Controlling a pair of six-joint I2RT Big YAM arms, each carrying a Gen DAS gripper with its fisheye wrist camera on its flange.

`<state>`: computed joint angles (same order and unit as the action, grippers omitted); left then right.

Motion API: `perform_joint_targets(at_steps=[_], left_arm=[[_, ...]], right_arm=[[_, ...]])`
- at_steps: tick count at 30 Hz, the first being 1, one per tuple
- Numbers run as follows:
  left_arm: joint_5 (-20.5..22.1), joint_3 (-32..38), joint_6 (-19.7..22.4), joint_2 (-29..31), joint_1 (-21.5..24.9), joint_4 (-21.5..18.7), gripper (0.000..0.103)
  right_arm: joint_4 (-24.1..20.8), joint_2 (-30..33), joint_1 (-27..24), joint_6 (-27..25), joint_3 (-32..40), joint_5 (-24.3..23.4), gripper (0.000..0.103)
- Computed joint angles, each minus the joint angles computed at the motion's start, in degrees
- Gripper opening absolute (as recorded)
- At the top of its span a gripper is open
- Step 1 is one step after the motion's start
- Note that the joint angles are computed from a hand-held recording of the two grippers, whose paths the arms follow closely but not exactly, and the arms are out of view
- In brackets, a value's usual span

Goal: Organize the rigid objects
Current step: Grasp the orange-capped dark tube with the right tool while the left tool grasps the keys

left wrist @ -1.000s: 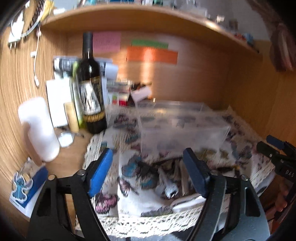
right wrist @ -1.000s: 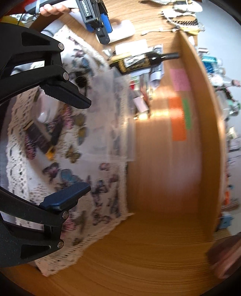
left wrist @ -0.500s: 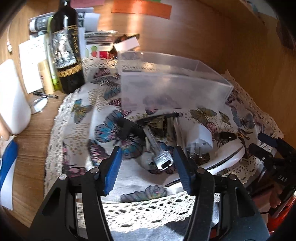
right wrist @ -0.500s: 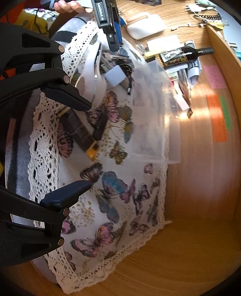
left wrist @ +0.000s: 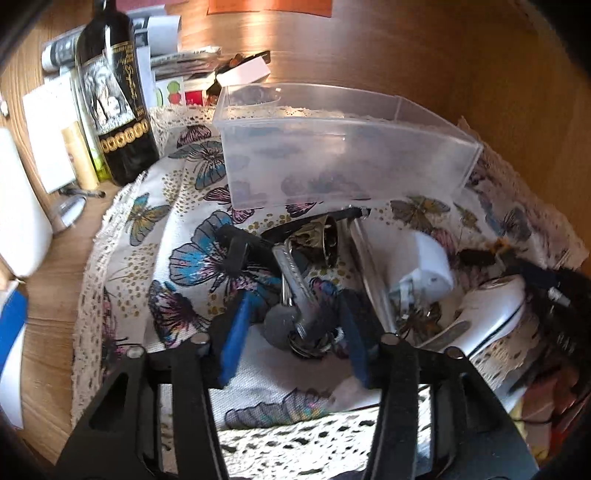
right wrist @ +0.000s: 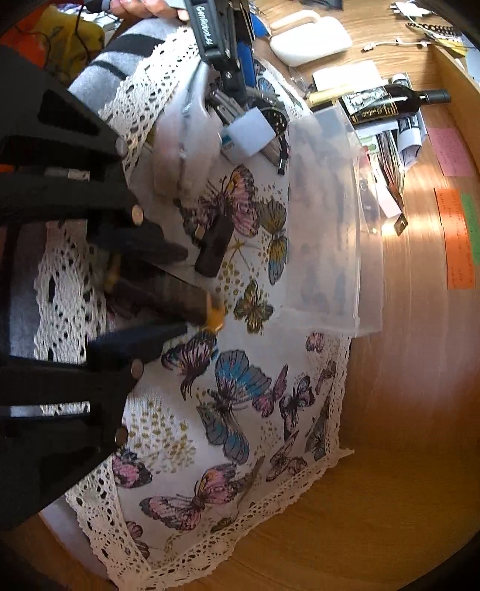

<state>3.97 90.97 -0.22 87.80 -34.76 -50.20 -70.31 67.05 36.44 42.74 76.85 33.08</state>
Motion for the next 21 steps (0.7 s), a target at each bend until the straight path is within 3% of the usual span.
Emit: perform_joint_targets(at_steps=[3,6,20,21], left_arm=[[-0.2,-1.2,1.4,-0.9,0.4,0.9,0.032],[0.9,-2.0,1.8,-1.4,0.9,1.5,0.029],[2.0,-3.3,1.4,-4.0,1.8,3.9,0.022],[2.0,-3.2,1.3,-4.2,1.9,4.0,0.012]], right_arm=[[0.0,-0.4,-0.4,0.3,-0.4,0.1,0.015],[0.2,-0.5,-0.5,1.0,-0.6,0.6,0.010],[0.9,-1.6,-0.5,2.1,0.3,4.7,0.010],[1.1,-1.7,-0.5,1.9,0.5,4.9,0.010]])
